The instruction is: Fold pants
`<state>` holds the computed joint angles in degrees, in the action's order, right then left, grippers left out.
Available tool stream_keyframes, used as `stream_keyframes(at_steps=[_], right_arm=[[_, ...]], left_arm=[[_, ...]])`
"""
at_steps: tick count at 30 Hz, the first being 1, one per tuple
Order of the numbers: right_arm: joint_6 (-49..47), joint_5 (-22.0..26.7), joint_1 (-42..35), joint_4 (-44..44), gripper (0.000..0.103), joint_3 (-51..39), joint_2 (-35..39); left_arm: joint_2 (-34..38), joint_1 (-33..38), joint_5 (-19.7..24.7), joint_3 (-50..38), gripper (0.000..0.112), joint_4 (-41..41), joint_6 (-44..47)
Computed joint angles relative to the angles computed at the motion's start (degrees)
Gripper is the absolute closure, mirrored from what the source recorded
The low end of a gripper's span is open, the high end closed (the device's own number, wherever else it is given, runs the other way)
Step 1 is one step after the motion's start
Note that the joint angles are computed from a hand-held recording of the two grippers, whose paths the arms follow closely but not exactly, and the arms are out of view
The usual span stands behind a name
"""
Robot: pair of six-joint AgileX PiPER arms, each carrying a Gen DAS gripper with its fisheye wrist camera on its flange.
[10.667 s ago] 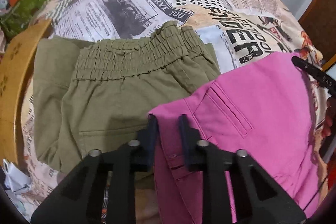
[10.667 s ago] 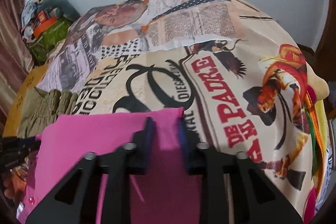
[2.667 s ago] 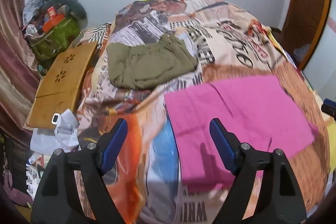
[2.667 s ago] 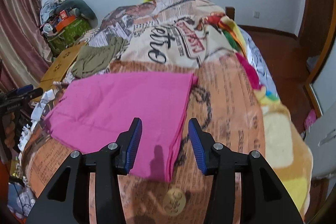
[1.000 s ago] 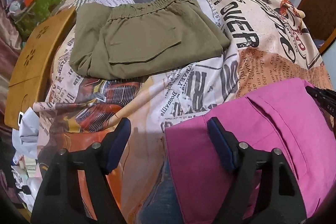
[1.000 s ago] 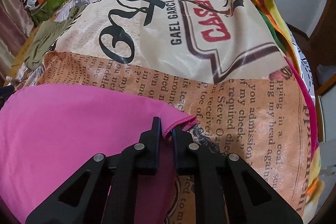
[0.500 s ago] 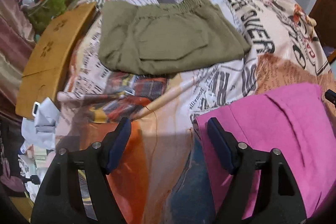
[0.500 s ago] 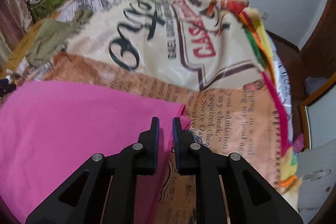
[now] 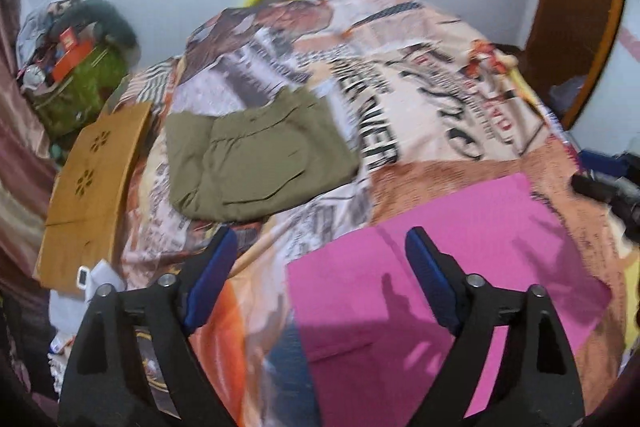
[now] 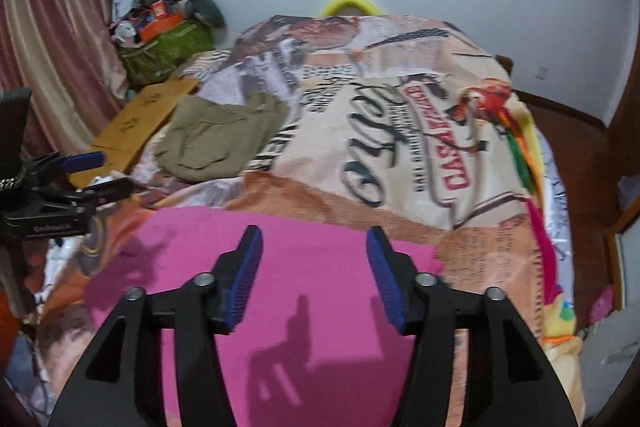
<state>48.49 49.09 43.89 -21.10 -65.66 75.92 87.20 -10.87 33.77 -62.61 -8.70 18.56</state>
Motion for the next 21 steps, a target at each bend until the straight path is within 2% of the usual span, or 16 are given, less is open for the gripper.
stream_keyframes(at_steps=[2,6,12,16,19,21], right_arm=[[1.5,-0.3,2.0,-0.5,0.039,-0.3,0.9],[-2.5,-1.5,1.6,4.8,0.039,-1.0,4.0],[-12.3,-3.1,-3.0,16.5,0.038,-1.7,9.7],[-17.9,-2.5,-4.7,22.7,0.038,-3.1,13.7],[-22.0,0.4,-4.6,25.3,0.037,-5.1,16.9],[-19.8,0.3,-2.4,22.0,0.032,-4.9,16.9]], left_arm=[[0.3,-0.2,0.7,-0.6,0.022,-1.6,0.8],[4.6,0.2,5.2,-3.4,0.022,-5.1,2.7],[11.5,-0.1,8.8,-6.0,0.022,-6.1,2.1],[15.5,-1.1,9.5,-6.9,0.022,-4.6,0.6],[17.0,-0.9,9.6,-6.9,0.02,-5.6,1.3],[17.0,-0.7,9.2,-6.5,0.016,-5.4,1.4]])
